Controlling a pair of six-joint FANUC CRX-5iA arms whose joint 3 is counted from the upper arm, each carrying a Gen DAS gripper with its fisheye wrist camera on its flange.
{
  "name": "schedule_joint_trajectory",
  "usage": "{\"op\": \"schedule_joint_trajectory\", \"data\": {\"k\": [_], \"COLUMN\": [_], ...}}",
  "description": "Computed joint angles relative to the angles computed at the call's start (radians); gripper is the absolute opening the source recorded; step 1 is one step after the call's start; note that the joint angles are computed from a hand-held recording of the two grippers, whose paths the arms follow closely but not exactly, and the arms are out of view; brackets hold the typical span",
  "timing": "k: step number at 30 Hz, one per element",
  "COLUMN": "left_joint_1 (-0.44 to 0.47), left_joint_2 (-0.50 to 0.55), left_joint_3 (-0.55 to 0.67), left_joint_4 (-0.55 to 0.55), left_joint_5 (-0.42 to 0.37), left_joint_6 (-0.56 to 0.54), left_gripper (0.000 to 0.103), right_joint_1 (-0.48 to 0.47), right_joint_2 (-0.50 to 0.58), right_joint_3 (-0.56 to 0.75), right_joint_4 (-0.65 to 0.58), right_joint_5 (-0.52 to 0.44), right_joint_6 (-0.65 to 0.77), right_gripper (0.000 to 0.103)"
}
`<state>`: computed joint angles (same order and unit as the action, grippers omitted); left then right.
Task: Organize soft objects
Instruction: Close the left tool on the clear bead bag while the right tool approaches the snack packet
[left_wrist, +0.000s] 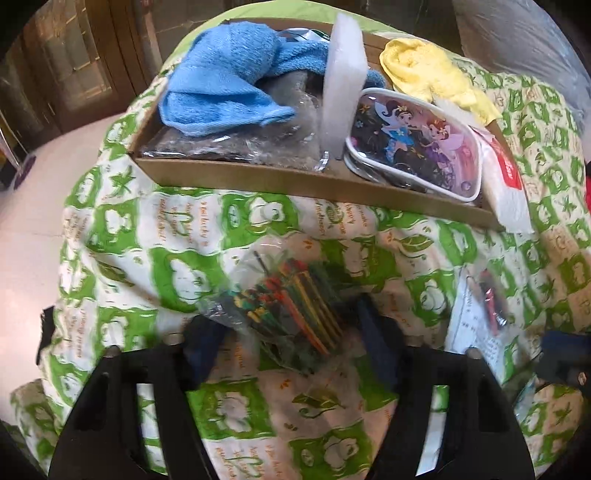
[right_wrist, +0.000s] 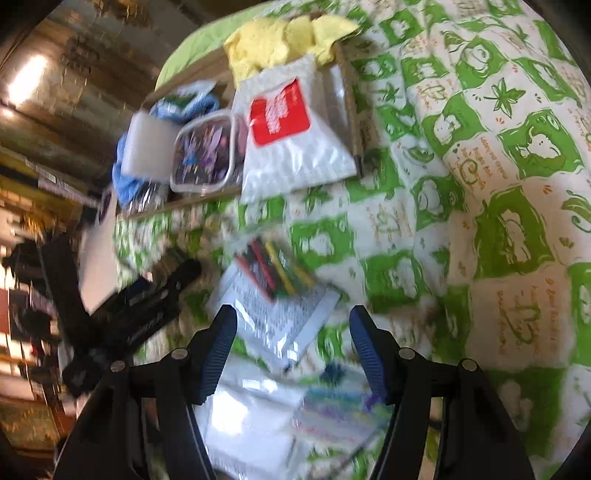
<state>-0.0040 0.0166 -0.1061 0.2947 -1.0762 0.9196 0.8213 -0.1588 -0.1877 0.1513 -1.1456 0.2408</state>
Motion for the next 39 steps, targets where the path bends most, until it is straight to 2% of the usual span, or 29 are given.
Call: {"op": "schedule_joint_trajectory", "data": {"k": [1, 3, 6, 9, 14, 15, 17, 20, 23, 26, 27, 33, 39], "left_joint_1": [0.004, 0.017, 0.035, 0.041, 0.046, 0.047, 0.048, 0.056, 0.062, 0.062, 0.053, 0.054, 0.054], "left_joint_2": [-0.005, -0.014, -0.008, -0.014, -0.032, -0.032, -0.032, -0.009, -0.011, -0.011, -0.007, -0.012, -0.013], "left_joint_3": [-0.003, -0.008, -0.004, -0.009, -0.026, -0.026, -0.028, -0.016, -0.017, -0.015, -0.012, -0.015, -0.016], "left_joint_4": [0.005, 0.026, 0.06, 0.075, 0.081, 0.085, 0.093, 0.101, 0.1, 0.092, 0.089, 0.088, 0.087], "left_joint_5": [0.002, -0.006, -0.037, -0.062, -0.079, -0.084, -0.092, -0.1, -0.103, -0.104, -0.099, -0.098, -0.097], "left_joint_6": [-0.004, -0.012, -0.026, -0.051, -0.069, -0.066, -0.055, -0.055, -0.061, -0.061, -0.053, -0.056, -0.057], "left_gripper": [0.042, 0.025, 0.02, 0.02, 0.02, 0.02, 0.02, 0.02, 0.02, 0.02, 0.02, 0.02, 0.02], "right_joint_1": [0.002, 0.009, 0.029, 0.05, 0.038, 0.044, 0.058, 0.066, 0.059, 0.074, 0.076, 0.126, 0.18], "right_joint_2": [0.005, -0.001, -0.032, -0.05, 0.009, 0.008, 0.001, 0.019, 0.016, 0.013, 0.012, -0.045, -0.069], "right_joint_3": [0.021, 0.042, 0.034, 0.015, 0.014, -0.001, -0.025, -0.029, -0.044, -0.048, -0.049, -0.097, -0.093], "right_joint_4": [-0.018, -0.052, -0.089, -0.119, -0.155, -0.136, -0.083, -0.003, 0.013, 0.025, 0.02, 0.006, -0.02], "right_joint_5": [-0.037, -0.081, -0.105, -0.098, -0.094, -0.069, -0.025, -0.025, -0.017, -0.063, -0.073, -0.071, -0.065], "right_joint_6": [0.019, 0.03, -0.007, -0.043, -0.062, -0.085, -0.135, -0.157, -0.165, -0.16, -0.154, -0.21, -0.244], "right_gripper": [0.064, 0.064, 0.064, 0.064, 0.066, 0.072, 0.078, 0.078, 0.074, 0.059, 0.058, 0.06, 0.06]}}
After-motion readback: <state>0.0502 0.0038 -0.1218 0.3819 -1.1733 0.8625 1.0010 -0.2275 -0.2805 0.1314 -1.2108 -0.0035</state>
